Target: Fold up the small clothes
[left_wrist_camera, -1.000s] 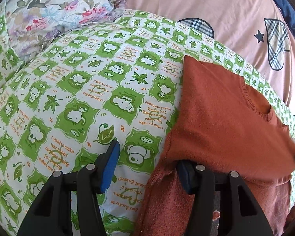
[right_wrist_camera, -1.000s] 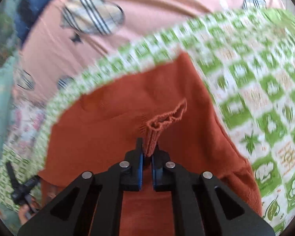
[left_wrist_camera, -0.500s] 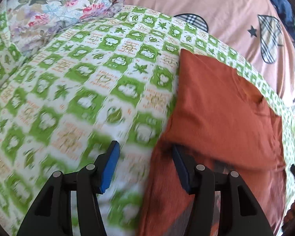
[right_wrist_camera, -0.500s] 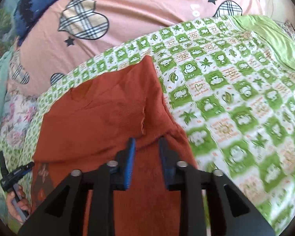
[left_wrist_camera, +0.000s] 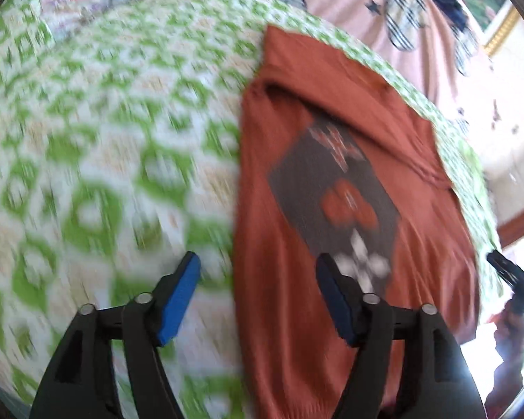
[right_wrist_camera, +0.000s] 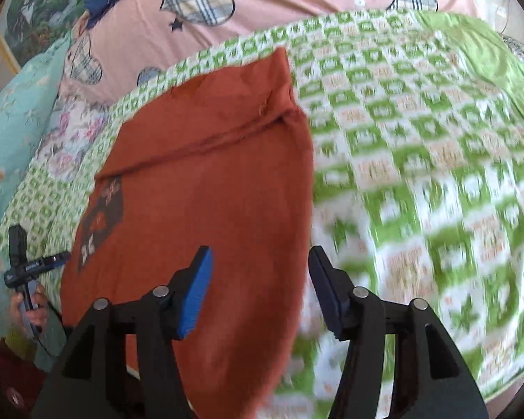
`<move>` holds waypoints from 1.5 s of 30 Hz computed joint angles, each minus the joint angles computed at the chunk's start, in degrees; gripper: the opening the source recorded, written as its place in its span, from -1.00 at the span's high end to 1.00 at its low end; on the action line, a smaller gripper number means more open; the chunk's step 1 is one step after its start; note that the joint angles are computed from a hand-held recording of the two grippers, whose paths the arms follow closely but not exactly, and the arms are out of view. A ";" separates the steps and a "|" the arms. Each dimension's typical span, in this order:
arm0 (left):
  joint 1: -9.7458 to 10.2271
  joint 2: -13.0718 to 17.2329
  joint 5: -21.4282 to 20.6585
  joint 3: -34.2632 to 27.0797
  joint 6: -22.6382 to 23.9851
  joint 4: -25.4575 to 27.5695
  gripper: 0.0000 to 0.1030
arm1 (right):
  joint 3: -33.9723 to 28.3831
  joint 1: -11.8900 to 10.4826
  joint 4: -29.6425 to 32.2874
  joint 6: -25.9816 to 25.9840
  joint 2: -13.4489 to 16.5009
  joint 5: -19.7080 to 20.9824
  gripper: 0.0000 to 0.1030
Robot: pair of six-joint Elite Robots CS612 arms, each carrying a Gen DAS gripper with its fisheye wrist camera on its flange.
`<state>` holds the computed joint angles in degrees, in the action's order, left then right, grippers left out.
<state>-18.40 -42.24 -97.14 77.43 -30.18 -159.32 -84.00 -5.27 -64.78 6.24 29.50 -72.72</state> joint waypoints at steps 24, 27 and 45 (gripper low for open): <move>-0.60 -5.60 -9.83 13.22 3.14 -12.53 0.88 | -7.93 -3.41 -2.64 6.22 6.56 21.71 0.83; -0.54 -6.07 -8.98 13.70 0.43 -17.46 0.89 | -6.99 -3.65 -9.43 10.04 6.18 23.20 0.83; 0.35 3.60 3.57 -11.76 -1.89 -19.57 0.90 | 23.00 -2.37 -37.67 16.05 -7.44 12.02 0.83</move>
<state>-18.04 -38.63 -93.57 65.68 -32.08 -178.89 -61.01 -7.64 -102.46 22.29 22.06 -60.70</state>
